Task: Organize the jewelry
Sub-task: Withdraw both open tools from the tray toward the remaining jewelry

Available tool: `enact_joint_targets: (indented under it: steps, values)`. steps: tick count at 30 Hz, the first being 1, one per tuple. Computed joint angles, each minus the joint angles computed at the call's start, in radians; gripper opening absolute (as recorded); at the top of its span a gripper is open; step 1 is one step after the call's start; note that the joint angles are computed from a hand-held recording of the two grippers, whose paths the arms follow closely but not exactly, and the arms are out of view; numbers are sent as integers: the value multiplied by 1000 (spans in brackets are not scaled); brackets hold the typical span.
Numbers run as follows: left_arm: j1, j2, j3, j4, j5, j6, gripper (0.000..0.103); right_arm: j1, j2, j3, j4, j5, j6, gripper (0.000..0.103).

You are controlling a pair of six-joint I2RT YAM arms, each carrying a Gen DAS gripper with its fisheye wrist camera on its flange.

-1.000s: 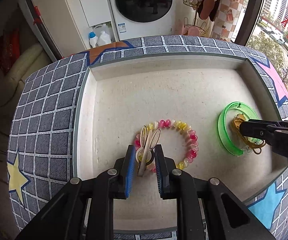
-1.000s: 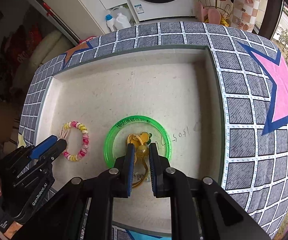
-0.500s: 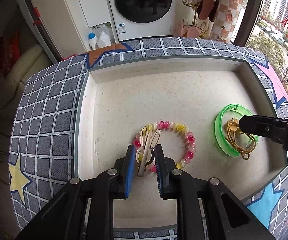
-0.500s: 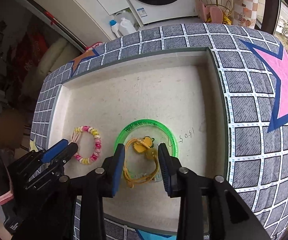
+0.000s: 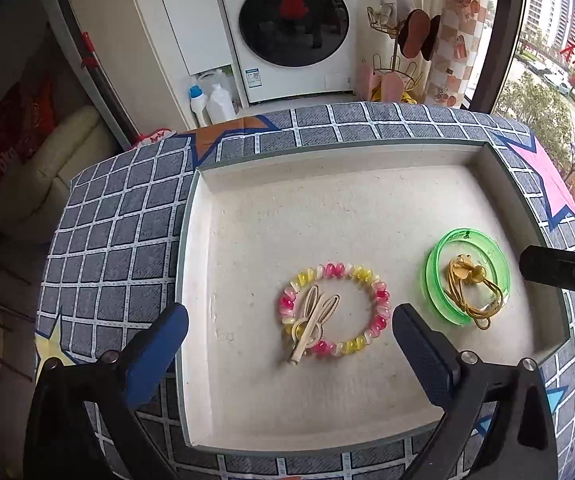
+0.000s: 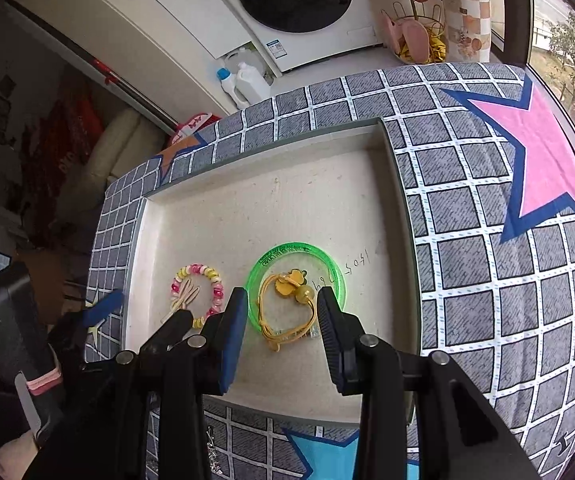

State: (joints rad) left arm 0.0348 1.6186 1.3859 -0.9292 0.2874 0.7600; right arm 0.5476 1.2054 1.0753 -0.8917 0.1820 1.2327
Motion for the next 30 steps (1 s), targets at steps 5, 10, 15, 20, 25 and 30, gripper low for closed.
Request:
enact_joint_targets:
  steps: [5,10,15,20,25,30]
  values:
    - [29,-34,12,-31,35,32,103,50,-8,11,-18,32,56,44]
    - [101,-73,41,-107,88,109,103,134,-22,37,-57,91,130,74]
    - [212,-105,59,-169,136,206,103,239,-33,78,-112,172,233,84]
    - [342,-82,104,-274,167,341,103,369,-25,116,-170,264,360,103]
    - [479,-49,144,-385,171,480,103,497,25,177,-249,310,472,103]
    - [605,-28,140,-430,140,579,103,618,80,220,-325,321,607,103]
